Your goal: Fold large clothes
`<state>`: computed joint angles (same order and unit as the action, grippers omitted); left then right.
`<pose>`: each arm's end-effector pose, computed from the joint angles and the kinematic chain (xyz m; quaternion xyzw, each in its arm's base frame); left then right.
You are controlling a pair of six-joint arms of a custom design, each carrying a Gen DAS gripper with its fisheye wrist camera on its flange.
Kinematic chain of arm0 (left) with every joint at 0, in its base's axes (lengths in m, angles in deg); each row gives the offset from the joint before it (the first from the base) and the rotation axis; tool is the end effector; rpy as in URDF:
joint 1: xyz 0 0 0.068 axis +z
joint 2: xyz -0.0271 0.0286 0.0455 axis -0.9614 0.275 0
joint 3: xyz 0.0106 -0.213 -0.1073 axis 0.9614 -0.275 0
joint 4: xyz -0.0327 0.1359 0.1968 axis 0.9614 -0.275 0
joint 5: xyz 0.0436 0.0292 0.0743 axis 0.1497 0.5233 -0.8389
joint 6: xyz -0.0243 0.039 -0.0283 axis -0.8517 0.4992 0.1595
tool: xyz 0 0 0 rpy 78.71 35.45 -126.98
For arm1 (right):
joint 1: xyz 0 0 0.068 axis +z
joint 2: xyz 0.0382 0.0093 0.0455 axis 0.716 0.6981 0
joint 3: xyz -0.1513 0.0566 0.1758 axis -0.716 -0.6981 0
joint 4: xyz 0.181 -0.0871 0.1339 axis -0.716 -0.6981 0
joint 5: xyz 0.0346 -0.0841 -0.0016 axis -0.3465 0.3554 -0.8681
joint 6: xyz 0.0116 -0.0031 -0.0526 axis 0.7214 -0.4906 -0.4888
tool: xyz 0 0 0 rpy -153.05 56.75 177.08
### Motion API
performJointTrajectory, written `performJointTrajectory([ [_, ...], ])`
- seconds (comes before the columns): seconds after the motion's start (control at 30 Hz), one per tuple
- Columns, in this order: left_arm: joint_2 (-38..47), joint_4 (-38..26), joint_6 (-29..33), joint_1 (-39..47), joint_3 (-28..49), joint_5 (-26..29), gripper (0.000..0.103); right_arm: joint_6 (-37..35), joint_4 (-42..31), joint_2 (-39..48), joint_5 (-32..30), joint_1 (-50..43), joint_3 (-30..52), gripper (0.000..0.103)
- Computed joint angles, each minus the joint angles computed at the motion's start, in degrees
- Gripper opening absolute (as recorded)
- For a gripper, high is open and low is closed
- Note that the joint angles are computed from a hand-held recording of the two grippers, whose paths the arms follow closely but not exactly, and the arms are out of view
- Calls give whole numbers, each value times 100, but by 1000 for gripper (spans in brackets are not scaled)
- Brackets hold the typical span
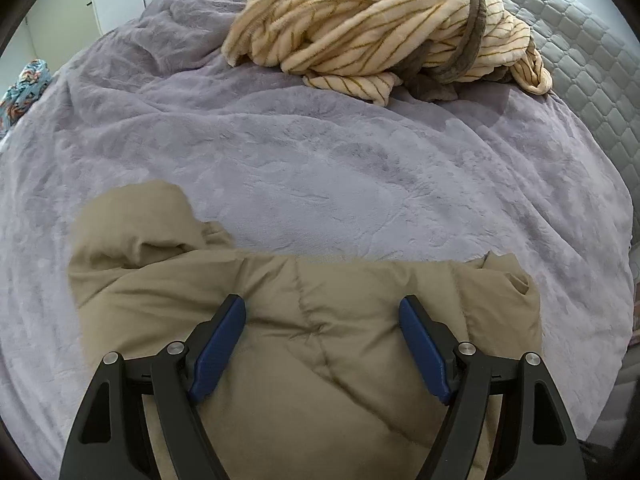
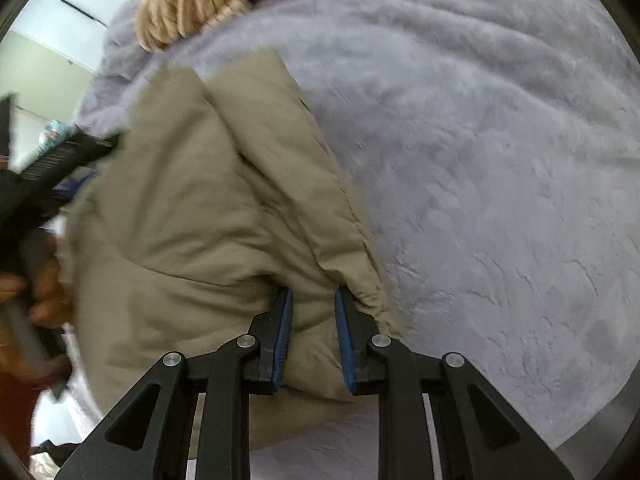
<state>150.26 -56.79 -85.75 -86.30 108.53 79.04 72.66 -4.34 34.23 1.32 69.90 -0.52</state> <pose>0.3991 -0.0905 0.2730 0.1161 0.9691 -0.0739 0.2048 0.2431 0.1148 0.2416 0.2091 0.9577 0.1702 0.1004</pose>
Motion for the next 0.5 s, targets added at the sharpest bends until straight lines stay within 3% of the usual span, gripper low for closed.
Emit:
performJointTrajectory([
  [0.33,-1515,-873,494,1135,-506,324,79,-105,-118,-137,-150,-136,102,25],
  [0.5,-2080,-1203,649,1576,-1056,260,79,-24,-633,-549,80,-136,517,30],
])
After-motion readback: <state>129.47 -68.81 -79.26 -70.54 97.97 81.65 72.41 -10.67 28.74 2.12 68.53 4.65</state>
